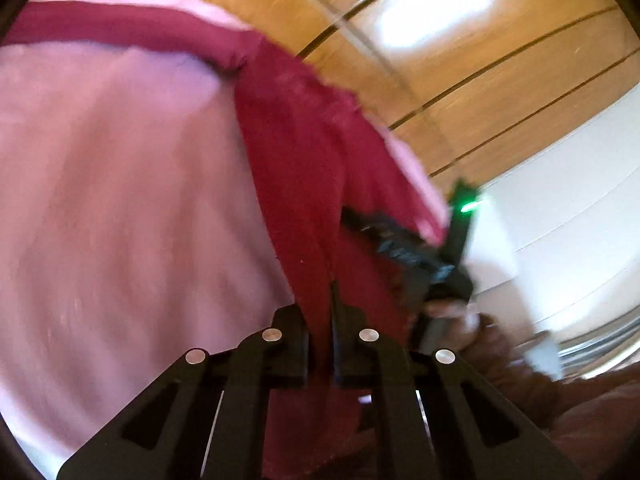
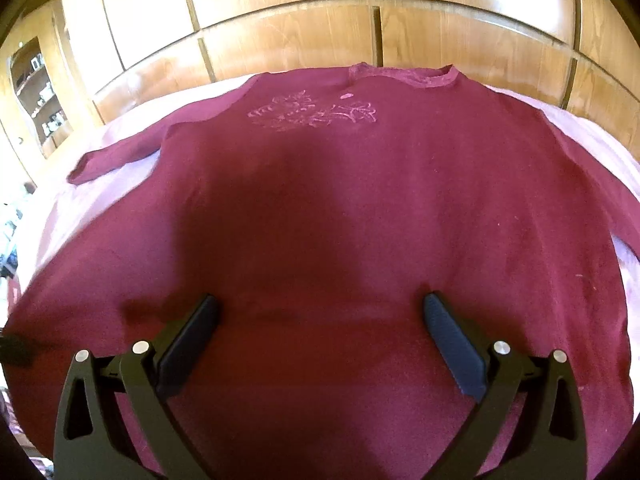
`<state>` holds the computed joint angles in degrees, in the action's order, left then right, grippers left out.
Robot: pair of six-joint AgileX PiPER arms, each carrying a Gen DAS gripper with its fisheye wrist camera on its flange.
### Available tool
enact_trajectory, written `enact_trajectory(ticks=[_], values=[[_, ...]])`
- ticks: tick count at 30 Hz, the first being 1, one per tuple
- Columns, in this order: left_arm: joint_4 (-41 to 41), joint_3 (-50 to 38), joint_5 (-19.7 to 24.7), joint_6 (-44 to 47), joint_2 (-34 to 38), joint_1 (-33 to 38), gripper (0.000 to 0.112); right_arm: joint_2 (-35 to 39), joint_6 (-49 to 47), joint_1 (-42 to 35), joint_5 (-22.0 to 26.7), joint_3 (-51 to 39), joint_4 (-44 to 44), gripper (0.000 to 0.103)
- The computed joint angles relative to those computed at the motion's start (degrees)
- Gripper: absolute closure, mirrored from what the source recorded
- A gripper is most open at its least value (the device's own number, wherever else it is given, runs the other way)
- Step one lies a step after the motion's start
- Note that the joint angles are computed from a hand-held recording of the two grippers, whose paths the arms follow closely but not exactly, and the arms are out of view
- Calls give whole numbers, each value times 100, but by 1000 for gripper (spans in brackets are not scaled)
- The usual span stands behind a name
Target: Fold small clothes
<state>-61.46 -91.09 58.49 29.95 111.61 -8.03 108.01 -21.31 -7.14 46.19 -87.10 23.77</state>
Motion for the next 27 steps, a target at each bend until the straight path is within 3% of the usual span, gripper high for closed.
enact_trajectory(ticks=[2, 5, 6, 9, 12, 17, 18, 19, 20, 23, 26, 27], values=[[193, 114, -33, -198, -185, 77, 106, -98, -314, -180, 97, 136, 428, 2], [1697, -173, -386, -1281, 209, -210, 106, -209, -528, -180, -192, 429, 516, 2], [1958, -294, -311, -1488, 318, -220, 105, -228, -408, -95, -287, 459, 327, 2], [1856, -417, -216, -1601, 362, -109, 101, -290, -180, 72, -484, 559, -53, 2], [2626, -465, -711, -1934, 97, -325, 92, -264, -290, -8, -391, 531, 114, 2], [3199, -1522, -899, -2264, 429, -587, 89, -478, -149, -201, 241, 281, -201, 3], [3276, -1583, -996, -2290, 465, -662, 84, -676, -163, -358, 186, 402, -163, 3], [3472, -1812, -1006, -2428, 576, -730, 67, -832, -159, -534, 163, 479, -141, 3], [3557, -2052, -998, -2554, 691, -812, 61, -985, -131, -800, 209, 533, -156, 3], [3537, -2541, -812, -2505, 996, -933, 61, -1234, 143, -1500, 411, 656, -509, 3], [3667, -3206, -592, -2582, 1440, -1096, 61, -1221, 252, -2209, 964, 743, -684, 3], [3687, -3320, -558, -2615, 1503, -1142, 61, -1212, 216, -2347, 1114, 782, -692, 7]])
